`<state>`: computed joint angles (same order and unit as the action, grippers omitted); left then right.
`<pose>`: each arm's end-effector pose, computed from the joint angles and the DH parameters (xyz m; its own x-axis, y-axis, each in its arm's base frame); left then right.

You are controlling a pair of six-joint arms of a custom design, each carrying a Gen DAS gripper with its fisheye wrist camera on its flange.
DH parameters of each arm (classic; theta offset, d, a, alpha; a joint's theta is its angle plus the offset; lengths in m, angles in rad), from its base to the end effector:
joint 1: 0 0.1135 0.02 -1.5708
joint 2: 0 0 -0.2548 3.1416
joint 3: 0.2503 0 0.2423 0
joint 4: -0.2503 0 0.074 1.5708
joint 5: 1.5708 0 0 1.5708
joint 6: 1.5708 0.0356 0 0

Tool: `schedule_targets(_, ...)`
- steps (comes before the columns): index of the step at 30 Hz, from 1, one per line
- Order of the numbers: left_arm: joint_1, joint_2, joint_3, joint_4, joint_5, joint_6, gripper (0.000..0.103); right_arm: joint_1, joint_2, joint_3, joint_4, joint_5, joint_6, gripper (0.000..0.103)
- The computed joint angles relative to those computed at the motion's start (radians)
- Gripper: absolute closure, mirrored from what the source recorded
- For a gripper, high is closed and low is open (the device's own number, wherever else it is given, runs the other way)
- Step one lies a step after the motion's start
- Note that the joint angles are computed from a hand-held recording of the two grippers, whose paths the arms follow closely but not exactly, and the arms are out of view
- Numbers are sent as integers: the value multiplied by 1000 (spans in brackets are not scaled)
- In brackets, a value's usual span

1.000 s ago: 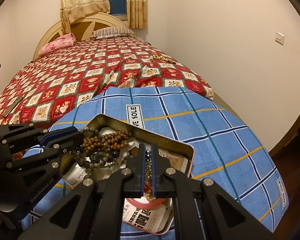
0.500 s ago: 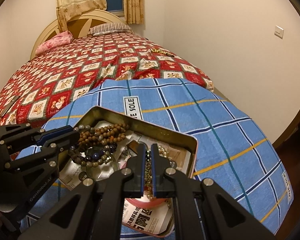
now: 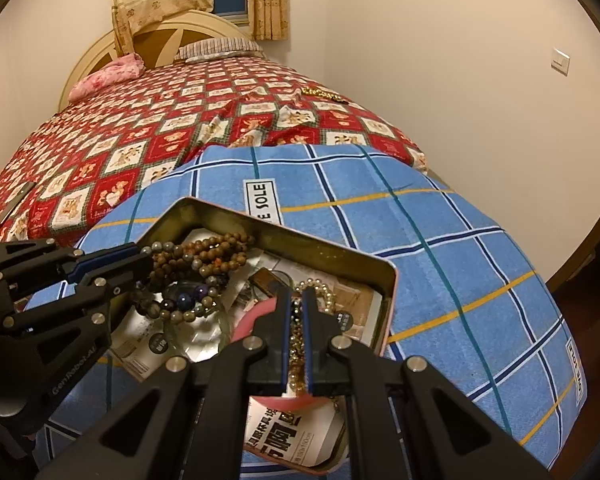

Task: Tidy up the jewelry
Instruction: 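Open both tools to release the chain and bracelet into the tin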

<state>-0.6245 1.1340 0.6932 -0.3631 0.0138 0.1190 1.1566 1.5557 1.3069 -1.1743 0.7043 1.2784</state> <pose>0.1832 -0.1326 0.2196 -0.5097 0.5137 -0.6902 0.6576 0.7499 0.0725 0.1311 0.2409 0.2686 -0.7460 0.1162 -0.6557 0.1912 0.9806 -0.0437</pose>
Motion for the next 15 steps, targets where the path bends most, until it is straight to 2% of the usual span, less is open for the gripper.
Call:
schedule_targets(5, -3, -9, 6, -14, 2, 2, 94, 2, -2, -2, 8, -1, 1, 95)
schedule_targets(6, -13, -12, 11, -28, -20, -5, 93, 2, -1, -2, 5, -2, 9, 93)
schedule_targets(7, -16, -21, 13, -39, -24, -8, 91, 1, 1, -2, 0, -5, 15, 82)
schedule_targets(8, -11, -43, 9, -47, -9, -4, 87, 2, 1, -2, -7, -7, 22, 72)
schedule_targets(9, -7, -72, 1, -53, -5, -5, 82, 12, -3, -3, -16, 0, 38, 53)
schedule_targets(10, -6, -96, -5, -59, -15, -12, 66, 27, -7, -2, -33, 15, 60, 48)
schedule_targets(11, -4, -134, -15, -67, -23, -25, 45, 49, -1, 12, -73, 33, 97, 48)
schedule_targets(12, -1, -162, -24, -70, -26, -34, 35, 60, 3, 22, -103, 37, 120, 48)
schedule_targets(13, 3, -195, -34, -72, -26, -42, 29, 73, 5, 31, -127, 40, 145, 48)
schedule_targets(15, 17, -240, -37, -102, -1, -51, 29, 103, -2, 34, -154, 47, 191, 47)
